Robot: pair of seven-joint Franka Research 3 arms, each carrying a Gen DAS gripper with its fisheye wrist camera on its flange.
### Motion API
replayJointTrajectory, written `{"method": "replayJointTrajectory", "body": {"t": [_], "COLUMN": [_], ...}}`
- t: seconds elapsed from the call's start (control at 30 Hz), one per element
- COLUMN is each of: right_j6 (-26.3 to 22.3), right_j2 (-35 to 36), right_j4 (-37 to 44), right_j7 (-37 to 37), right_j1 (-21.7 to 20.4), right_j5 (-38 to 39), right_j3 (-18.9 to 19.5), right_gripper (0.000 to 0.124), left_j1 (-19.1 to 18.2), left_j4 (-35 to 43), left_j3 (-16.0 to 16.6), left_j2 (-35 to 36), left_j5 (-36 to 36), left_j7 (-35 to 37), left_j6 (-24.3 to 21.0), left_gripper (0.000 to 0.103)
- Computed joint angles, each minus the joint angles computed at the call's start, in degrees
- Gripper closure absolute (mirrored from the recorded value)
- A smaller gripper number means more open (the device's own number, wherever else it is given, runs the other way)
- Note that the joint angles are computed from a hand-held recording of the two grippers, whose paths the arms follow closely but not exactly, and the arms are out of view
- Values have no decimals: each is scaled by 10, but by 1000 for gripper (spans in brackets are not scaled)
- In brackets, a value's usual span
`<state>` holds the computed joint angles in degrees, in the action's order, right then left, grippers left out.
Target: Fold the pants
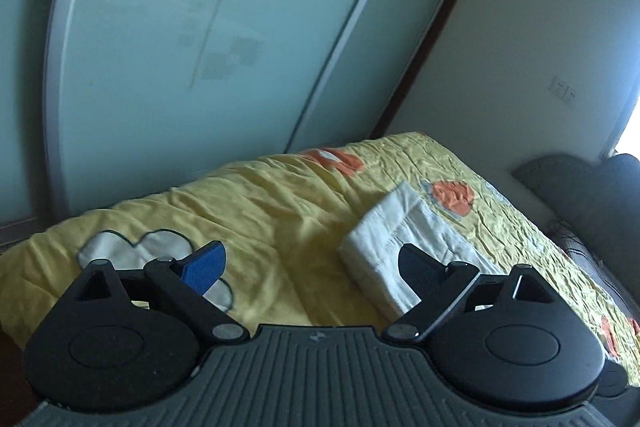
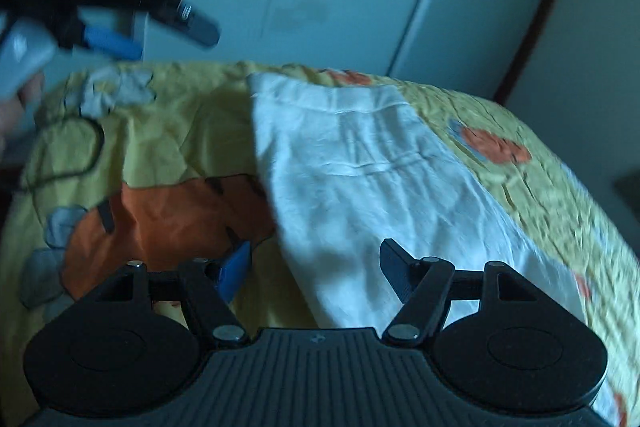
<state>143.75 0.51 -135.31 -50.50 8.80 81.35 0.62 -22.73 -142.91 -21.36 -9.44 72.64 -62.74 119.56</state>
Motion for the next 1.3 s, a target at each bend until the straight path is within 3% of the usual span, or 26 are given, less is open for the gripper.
{"method": "replayJointTrajectory", "body": {"t": [0.1, 0.23, 0.4, 0.5, 0.67, 0.8, 0.87, 0.9, 0.93, 0.97, 1.03, 1.2, 1.3], "right_j6": [29, 55, -10, -37, -55, -82, -88, -86, -82, -79, -72, -68, -151], "right_j2": [17, 50, 81, 92, 99, 113, 115, 114, 113, 111, 109, 90, 100], "right_j4": [15, 54, 87, 95, 99, 118, 121, 119, 116, 113, 106, 93, 133], "right_j7": [-32, 36, 177, 200, 221, 267, 271, 267, 256, 243, 221, 220, 316], "right_j1": [13, 24, 2, -12, -23, -32, -36, -37, -37, -37, -36, -32, -54], "right_j5": [49, 34, -26, -25, -21, -41, -43, -41, -35, -29, -15, -28, -93], "right_j3": [13, 24, 21, 21, 25, 24, 25, 26, 28, 29, 31, 25, 5], "right_gripper": [54, 54, 62, 63, 63, 63, 64, 64, 63, 63, 63, 59, 58], "left_j1": [0, 12, 28, 41, 74, 86, 86, 85, 86, 87, 84, 78, 76], "left_j4": [-10, -17, 11, 25, 63, 96, 109, 116, 122, 127, 128, 119, 119], "left_j3": [2, 11, 17, 34, 71, 86, 88, 90, 92, 94, 98, 99, 98], "left_j2": [-10, -16, 12, 31, 83, 122, 137, 144, 150, 155, 158, 156, 155], "left_j5": [-6, 16, 71, 121, 216, 239, 224, 215, 193, 151, 146, 162, 151], "left_j7": [-4, -20, -22, -58, -177, -207, -192, -173, -144, -99, -85, -76, -53], "left_j6": [9, 58, 87, 142, 267, 300, 289, 283, 282, 283, 277, 268, 262], "left_gripper": [8, 8, 8, 7, 7, 7, 12, 23, 42, 54, 73, 73, 73]}}
